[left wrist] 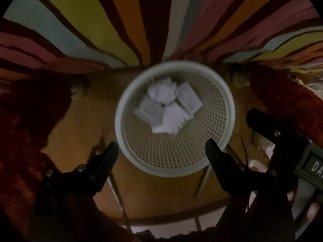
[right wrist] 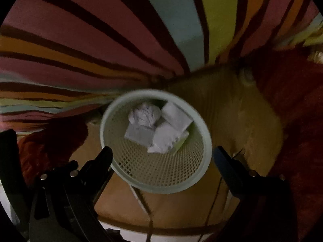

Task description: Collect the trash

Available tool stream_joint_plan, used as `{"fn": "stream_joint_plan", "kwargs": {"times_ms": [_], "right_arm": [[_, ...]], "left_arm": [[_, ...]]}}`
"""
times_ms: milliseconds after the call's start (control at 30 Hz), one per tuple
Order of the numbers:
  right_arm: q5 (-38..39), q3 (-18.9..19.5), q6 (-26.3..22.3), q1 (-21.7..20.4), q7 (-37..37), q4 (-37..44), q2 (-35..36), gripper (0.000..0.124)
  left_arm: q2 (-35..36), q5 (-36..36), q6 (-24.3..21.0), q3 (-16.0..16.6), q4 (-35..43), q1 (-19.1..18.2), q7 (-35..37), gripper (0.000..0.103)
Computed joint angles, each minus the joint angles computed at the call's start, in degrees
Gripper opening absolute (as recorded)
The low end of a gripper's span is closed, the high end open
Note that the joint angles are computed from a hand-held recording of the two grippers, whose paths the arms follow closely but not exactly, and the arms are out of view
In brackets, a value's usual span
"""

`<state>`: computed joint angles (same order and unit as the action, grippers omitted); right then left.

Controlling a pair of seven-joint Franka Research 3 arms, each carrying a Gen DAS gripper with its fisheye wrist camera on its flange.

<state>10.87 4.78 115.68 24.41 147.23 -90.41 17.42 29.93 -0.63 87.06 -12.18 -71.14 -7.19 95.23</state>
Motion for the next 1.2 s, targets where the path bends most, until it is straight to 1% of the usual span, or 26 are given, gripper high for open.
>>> {"fn": "stream_joint_plan", "kwargs": {"times_ms": [167,333,567,733,833,933,1067,1200], "right_arm": [[-6.9,-0.4,-0.7,1.7,-0.6,2.2,-1.7,0.096],[-12.2,-0.4,-0.5,2.9,0.0,2.2,-4.1,0.096],[-19.6,0.1,2.0,3.3,3.6,-0.4,-9.5,0.096],[-24.8,1.0,1.7,3.3,5.6,0.5,-11.2,0.096],[-25.8,1.4,1.6,3.3,5.7,1.1,-11.5,0.096],[-27.2,1.9,0.6,3.6,5.9,2.4,-11.5,0.096],[-31.9,2.2,-1.4,4.7,6.6,4.8,-11.4,0.096],[-36.4,2.3,-2.3,5.6,7.9,6.3,-11.7,0.096]], "left_arm": [[-5.1,-1.1,6.7,-0.3,-4.1,1.1,2.3,0.085],[-9.9,-1.3,12.7,0.0,-8.1,1.5,5.1,0.085],[-15.9,-2.9,21.2,0.9,-12.7,2.6,5.9,0.085],[-18.5,-5.0,25.1,1.4,-13.1,3.3,6.0,0.085],[-20.0,-6.0,27.9,1.6,-13.2,3.6,6.2,0.085],[-21.1,-6.2,29.4,1.8,-12.6,3.6,6.5,0.085],[-22.7,-6.0,31.1,2.0,-12.7,3.4,7.1,0.085],[-24.6,-6.3,33.6,2.2,-13.4,3.2,7.5,0.085]]}}
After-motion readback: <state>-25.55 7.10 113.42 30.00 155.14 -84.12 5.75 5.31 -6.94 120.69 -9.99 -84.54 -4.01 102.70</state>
